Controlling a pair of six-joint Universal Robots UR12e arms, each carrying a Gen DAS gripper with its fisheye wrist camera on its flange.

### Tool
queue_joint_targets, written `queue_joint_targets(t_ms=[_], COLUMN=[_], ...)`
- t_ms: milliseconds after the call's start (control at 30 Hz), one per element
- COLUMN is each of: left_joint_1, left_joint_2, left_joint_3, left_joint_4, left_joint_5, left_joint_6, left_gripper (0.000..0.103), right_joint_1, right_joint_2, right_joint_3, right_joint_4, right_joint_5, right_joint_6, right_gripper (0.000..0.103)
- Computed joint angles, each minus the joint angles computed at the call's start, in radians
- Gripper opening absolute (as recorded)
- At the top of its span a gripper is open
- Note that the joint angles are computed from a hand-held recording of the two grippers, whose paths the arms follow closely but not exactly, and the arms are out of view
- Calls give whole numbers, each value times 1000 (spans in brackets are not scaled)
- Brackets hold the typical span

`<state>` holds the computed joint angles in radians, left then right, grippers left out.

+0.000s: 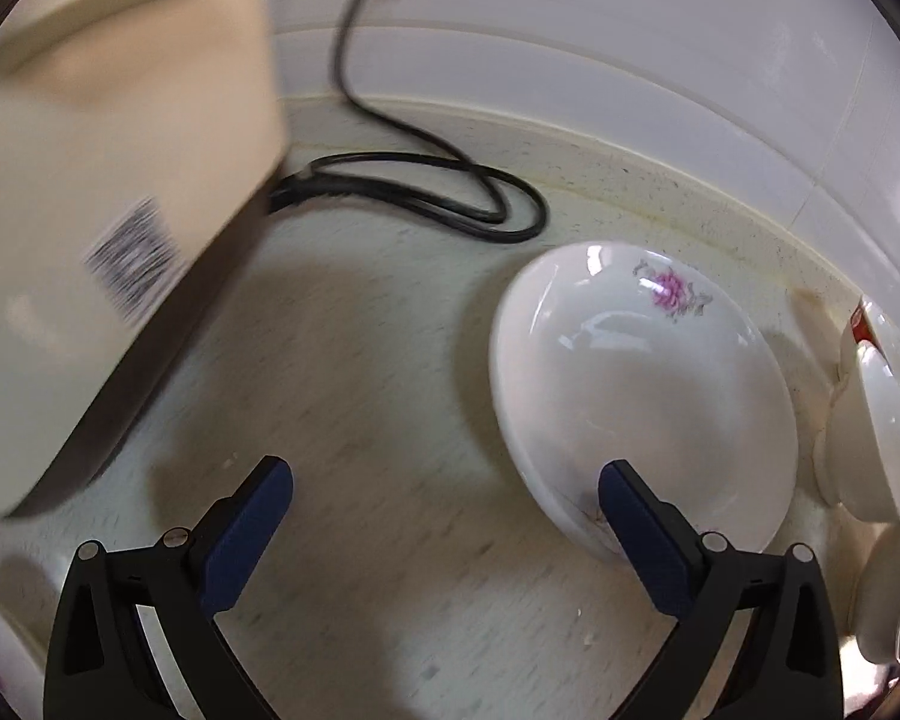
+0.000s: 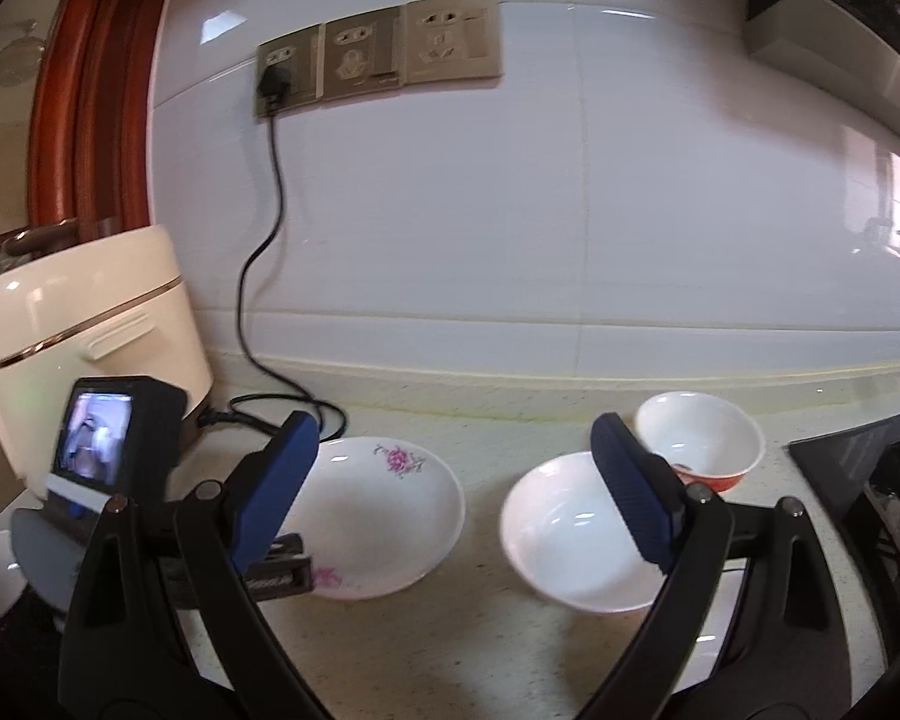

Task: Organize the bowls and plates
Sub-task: 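Grasp the small pink-flower plate rim with the right tool while the left tool grips it too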

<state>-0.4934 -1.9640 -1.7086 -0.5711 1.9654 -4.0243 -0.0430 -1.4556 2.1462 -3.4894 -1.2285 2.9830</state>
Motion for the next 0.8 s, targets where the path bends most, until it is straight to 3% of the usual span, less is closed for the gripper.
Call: queue_joint_targets(t_ms=[100,233,333,500,600,800], left_joint_1=[15,22,30,26,22,17], left_joint_2=[35,55,64,49,53,49], left_joint_3=[-68,-103,-119,-94,-90,-80], left_joint_4=[132,190,194,167,149,185], left_joint_5=[-38,-17,-17,-15,19,5], left_joint_6=[-61,-118,-154,-155,-181,-202], left_gripper=[103,103,103,100,98,98], right_joint_1=[9,34,71,80,96,130], right_joint_2=[-1,-2,3,25,46,100], right_joint_3=[2,3,-1,-41,-89,-204], right_joint_4=[34,102,151,229,322,494], right_joint_5=[29,40,-42,-66,-91,-210], right_joint_6=[-44,-141,-199,-137,-103,-82], right_gripper=[93,91,80,72,56,57])
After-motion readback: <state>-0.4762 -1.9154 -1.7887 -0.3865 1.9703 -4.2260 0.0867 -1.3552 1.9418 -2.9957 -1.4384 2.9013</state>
